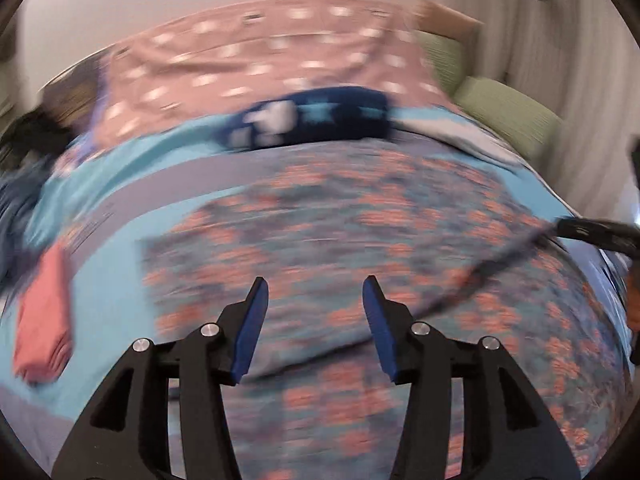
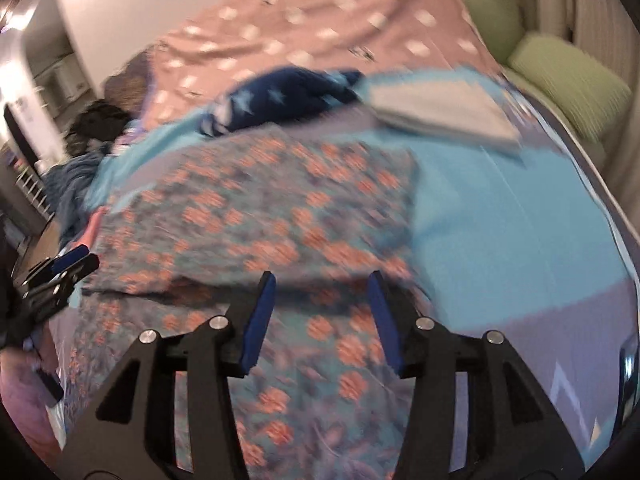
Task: Fold small clothes
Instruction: 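Open the right gripper to release the hem and hover both tools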
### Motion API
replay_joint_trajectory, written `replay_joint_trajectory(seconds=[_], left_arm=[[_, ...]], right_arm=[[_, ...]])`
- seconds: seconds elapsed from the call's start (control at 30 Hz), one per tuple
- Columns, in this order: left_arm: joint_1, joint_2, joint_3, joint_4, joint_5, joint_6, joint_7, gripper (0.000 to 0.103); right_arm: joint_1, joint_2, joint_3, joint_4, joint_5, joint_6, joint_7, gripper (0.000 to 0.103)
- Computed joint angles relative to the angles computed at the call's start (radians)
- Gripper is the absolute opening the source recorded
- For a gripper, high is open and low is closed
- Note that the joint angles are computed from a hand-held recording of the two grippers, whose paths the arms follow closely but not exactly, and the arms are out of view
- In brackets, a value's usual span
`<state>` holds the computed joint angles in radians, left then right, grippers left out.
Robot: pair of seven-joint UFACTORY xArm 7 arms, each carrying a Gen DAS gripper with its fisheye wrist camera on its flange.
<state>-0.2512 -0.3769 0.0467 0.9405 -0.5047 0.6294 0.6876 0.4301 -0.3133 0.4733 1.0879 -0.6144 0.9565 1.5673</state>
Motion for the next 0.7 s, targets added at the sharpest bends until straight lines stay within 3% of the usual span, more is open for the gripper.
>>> replay_joint_trajectory(seconds=[0.07, 0.1, 0.2, 0.27, 0.37, 0.5, 0.53, 0.57, 0.63, 0.7], left_arm=[[0.035, 0.054, 0.031, 0.052, -0.023, 0.043, -0.075, 0.050], [0.045, 0.093, 0.068, 0.090, -0.082, 0.095, -0.091, 0.049], [0.083, 0.165, 0.084, 0.147, -0.158, 0.189, -0.090, 0.041], [0.101, 0.175, 0.058, 0.148, -0.159, 0.204, -0.072, 0.037], [0.114, 0.189, -0.001, 0.138, -0.116, 0.177, -0.058, 0.037], [0.115, 0.215, -0.053, 0.128, -0.022, 0.082, -0.109, 0.037], [0.112, 0.219, -0.055, 0.133, -0.024, 0.074, -0.111, 0.031], [0.108, 0.218, -0.052, 0.139, -0.038, 0.075, -0.098, 0.003], [0.098, 0.201, -0.042, 0.147, -0.082, 0.082, -0.043, 0.003], [0.085, 0.156, -0.038, 0.141, -0.106, 0.021, 0.029, 0.003]], right_arm=[[0.008, 0.031, -0.026, -0.005, -0.032, -0.076, -0.008, 0.057], [-0.009, 0.060, -0.024, 0.005, -0.004, -0.076, -0.049, 0.068], [0.050, 0.171, -0.090, 0.037, 0.087, 0.024, -0.090, 0.070], [0.047, 0.172, -0.063, 0.035, 0.021, 0.033, -0.053, 0.072], [0.086, 0.190, -0.082, 0.066, 0.023, 0.066, -0.102, 0.079], [0.097, 0.154, -0.103, 0.021, 0.041, 0.013, -0.086, 0.079], [0.098, 0.144, -0.102, 0.011, 0.042, 0.006, -0.082, 0.079], [0.097, 0.140, -0.100, 0.008, 0.043, 0.005, -0.082, 0.079], [0.095, 0.132, -0.095, -0.001, 0.045, 0.001, -0.080, 0.080], [0.093, 0.122, -0.090, -0.013, 0.045, -0.009, -0.072, 0.082]])
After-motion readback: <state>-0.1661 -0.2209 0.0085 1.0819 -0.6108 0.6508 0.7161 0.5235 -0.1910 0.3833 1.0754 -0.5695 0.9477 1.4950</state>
